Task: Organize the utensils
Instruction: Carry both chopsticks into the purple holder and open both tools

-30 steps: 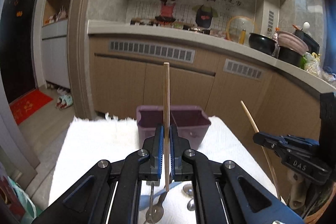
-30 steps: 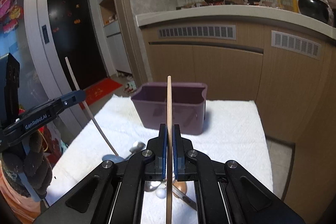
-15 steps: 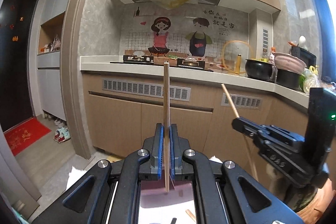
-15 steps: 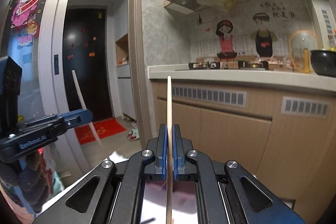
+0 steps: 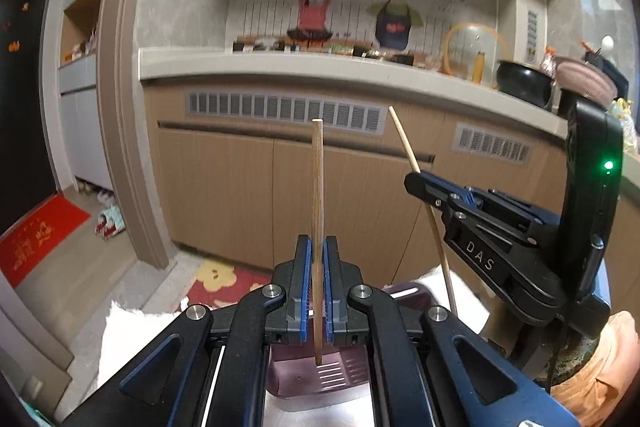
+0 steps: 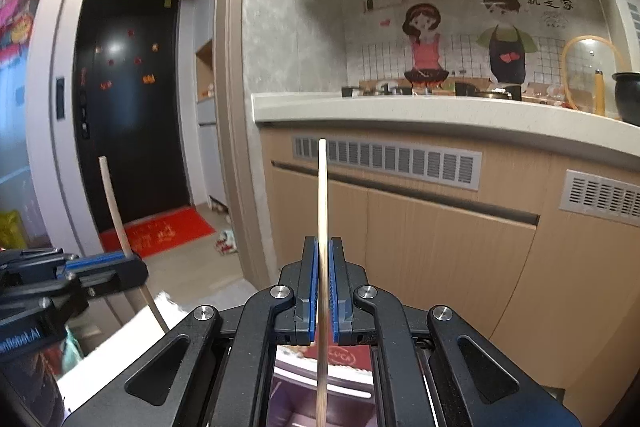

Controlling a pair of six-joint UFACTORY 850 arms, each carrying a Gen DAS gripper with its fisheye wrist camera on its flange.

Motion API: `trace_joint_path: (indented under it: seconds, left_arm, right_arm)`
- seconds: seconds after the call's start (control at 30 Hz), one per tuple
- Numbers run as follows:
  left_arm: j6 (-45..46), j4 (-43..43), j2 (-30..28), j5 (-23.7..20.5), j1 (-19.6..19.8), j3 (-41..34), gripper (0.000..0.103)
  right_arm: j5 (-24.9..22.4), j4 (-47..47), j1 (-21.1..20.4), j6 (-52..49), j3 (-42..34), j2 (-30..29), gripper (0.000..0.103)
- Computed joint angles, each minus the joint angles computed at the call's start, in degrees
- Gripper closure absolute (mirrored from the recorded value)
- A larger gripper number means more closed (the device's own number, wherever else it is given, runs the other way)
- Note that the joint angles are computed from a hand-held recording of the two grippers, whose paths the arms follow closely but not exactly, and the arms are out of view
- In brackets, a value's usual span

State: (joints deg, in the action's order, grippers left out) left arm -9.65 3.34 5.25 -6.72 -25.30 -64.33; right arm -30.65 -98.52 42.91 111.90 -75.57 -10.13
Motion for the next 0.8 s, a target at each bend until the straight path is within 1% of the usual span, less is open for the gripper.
trace_joint_path:
  seconds: [0.07, 0.13, 0.23, 0.3, 0.4, 0.5, 0.53, 0.67, 0.73, 0.8]
  left_arm:
    - [4.5, -4.8, -1.0, -0.1, 0.5, 0.3, 0.099]
    - [6.1, -6.5, -1.8, -0.2, 0.7, 0.6, 0.099]
    - [-0.3, 0.2, -2.1, 0.5, 0.7, 1.9, 0.099]
    - [0.6, -0.9, -2.3, 0.3, 0.8, 2.5, 0.099]
    - [4.6, -5.8, -2.7, -0.5, 1.0, 2.9, 0.099]
    - [3.3, -4.8, -3.2, -1.3, 1.1, 2.7, 0.099]
    - [3.9, -5.6, -3.4, -1.6, 1.2, 2.6, 0.099]
    - [3.5, -5.7, -3.6, -3.1, 1.2, 2.7, 0.099]
    - [4.4, -6.7, -3.5, -3.8, 1.2, 2.8, 0.097]
    - [5.3, -8.1, -3.1, -4.6, 1.3, 3.2, 0.088]
  right_arm:
    - [-1.3, -0.5, -0.1, 0.0, -0.2, -1.4, 0.098]
    - [-1.3, 1.0, -0.4, -1.2, -0.3, -2.6, 0.098]
    - [-0.9, 3.4, -0.7, -2.8, 0.5, -3.2, 0.098]
    - [-0.6, 5.1, -0.7, -4.0, 1.7, -3.1, 0.098]
    - [0.4, 8.0, -0.7, -5.2, 3.1, -2.8, 0.098]
    - [0.9, 9.2, -0.7, -5.0, 5.0, -1.7, 0.098]
    - [1.3, 9.6, -0.6, -5.2, 5.7, -1.3, 0.098]
    - [1.7, 12.9, 0.3, -7.8, 7.3, 0.0, 0.098]
    - [1.4, 14.6, 0.8, -9.1, 8.0, 0.7, 0.096]
    - [1.8, 16.9, 1.0, -10.8, 8.6, 1.5, 0.096]
